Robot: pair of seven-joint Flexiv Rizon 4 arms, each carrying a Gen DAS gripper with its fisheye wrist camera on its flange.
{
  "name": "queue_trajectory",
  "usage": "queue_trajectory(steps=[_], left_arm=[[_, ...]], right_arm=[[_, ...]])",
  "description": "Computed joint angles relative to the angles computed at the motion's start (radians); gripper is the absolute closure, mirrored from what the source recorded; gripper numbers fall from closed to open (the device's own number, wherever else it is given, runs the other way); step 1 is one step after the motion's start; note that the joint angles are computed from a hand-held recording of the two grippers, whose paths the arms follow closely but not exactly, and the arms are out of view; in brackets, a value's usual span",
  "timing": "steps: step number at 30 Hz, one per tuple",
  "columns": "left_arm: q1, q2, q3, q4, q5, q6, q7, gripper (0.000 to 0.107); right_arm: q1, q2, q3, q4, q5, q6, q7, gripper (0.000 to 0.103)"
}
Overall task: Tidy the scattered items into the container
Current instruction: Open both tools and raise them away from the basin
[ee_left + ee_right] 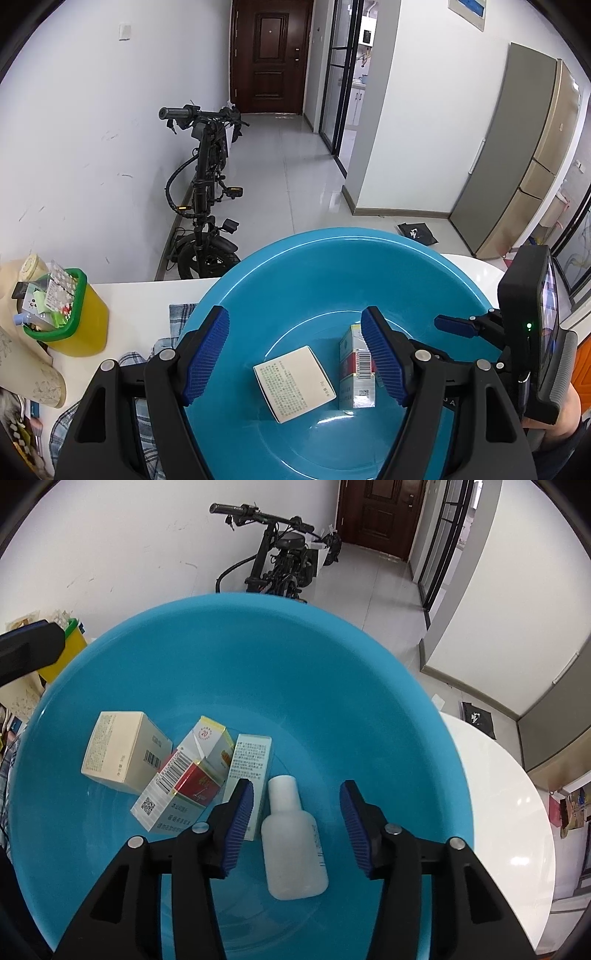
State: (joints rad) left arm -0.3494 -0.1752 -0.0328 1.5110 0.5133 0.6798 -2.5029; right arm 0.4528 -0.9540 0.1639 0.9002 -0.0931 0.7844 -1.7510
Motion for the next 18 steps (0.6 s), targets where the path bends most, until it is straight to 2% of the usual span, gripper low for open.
queue_trajectory(steps=[1,3,5,7,10,13,16,18], left_arm=[[0.000,0.000,0.000,0.001,0.001,0.002,-0.001,0.031],[-0.001,0.000,0.001,-0.001,0.007,0.001,-0.008,0.031],[-0.004,0.004,0.002,0.000,0.023,0.007,-0.019,0.031],[-0.005,0.009,0.001,0.005,0.034,0.028,-0.024,0.031],[-0.009,0.021,0.004,0.014,0.068,0.070,-0.055,0.031],[-0.027,0.036,0.003,0.005,0.163,0.068,-0.122,0.030],[-0.062,0.058,-0.007,-0.017,0.329,0.022,-0.219,0.017],[-0.083,0.076,-0.023,-0.026,0.444,-0.012,-0.282,0.017]], right_arm=[[0.002,0.005,-0.005,0.009,-0.001,0.017,0.006,0.054],[0.005,0.013,-0.017,0.027,-0.009,0.055,0.020,0.040],[0.014,0.029,-0.041,0.066,-0.032,0.124,0.045,0.034],[0.019,0.048,-0.059,0.108,-0.052,0.203,0.079,0.033],[0.007,0.078,-0.052,0.162,-0.059,0.316,0.121,0.025],[0.009,0.108,-0.080,0.226,-0.079,0.468,0.190,0.016],[0.029,0.143,-0.144,0.304,-0.116,0.637,0.278,0.007],[0.053,0.165,-0.203,0.357,-0.132,0.761,0.337,0.003]])
